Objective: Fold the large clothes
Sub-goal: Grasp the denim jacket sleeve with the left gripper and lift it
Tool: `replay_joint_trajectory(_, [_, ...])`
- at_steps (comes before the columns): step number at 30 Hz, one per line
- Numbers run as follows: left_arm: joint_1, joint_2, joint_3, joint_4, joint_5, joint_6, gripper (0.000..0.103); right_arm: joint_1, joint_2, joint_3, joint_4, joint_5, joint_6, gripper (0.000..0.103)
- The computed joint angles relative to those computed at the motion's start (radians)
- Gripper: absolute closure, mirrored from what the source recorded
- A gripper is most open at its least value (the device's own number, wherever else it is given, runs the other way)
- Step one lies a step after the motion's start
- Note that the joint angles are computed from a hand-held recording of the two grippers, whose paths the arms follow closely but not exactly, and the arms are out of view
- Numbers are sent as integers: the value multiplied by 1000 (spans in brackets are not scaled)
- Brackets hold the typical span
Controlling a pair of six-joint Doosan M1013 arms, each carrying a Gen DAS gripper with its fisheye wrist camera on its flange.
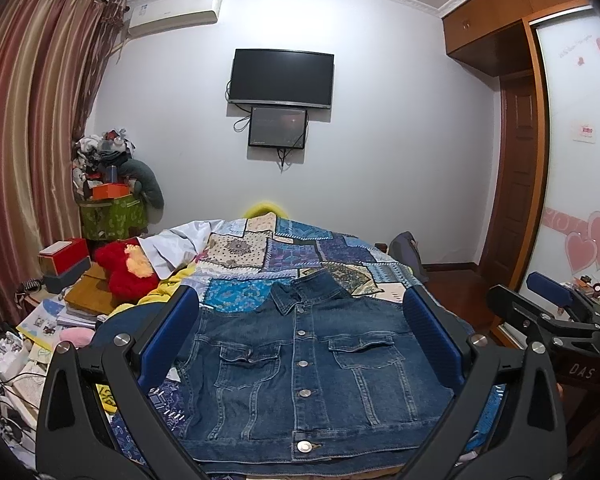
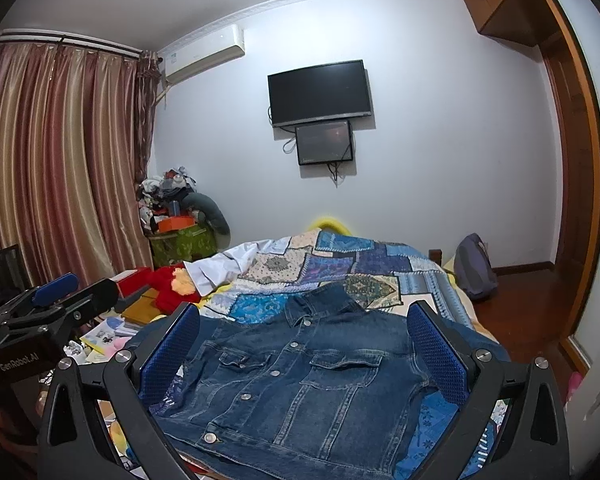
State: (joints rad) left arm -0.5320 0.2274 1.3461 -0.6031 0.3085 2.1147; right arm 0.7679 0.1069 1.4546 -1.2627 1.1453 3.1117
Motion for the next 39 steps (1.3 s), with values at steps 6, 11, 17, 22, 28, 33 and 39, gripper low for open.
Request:
replay_joint_trajectory(6, [6,46,-55,153,15,-146,0,-45,13,-13,45,-31,-24,0])
replay_joint_trajectory(11, [17,118,-155,345,90,-338,0,-106,37,-36,89,-61,-75,0])
replay_joint_trajectory(17, [39,232,-311,572,214,-583,0,-195,75,-73,176,-129,-166,0])
replay_joint_trajectory(22, [70,355,-489,655,379,-680,0,-277,126,-130,302,-194,-296,0])
replay_joint_trajectory(28, [119,525,-740,651,646,-733,0,-351,223,-230,442,-203,-542,0])
replay_joint_trajectory(33, [157,646,-905,619,850,-776,0,-397,300,-298,587,-217,-746,0])
replay_joint_trajectory(39, [203,769,-1061,455,1043,-840,0,-445,384,-372,781,-216,-902,0])
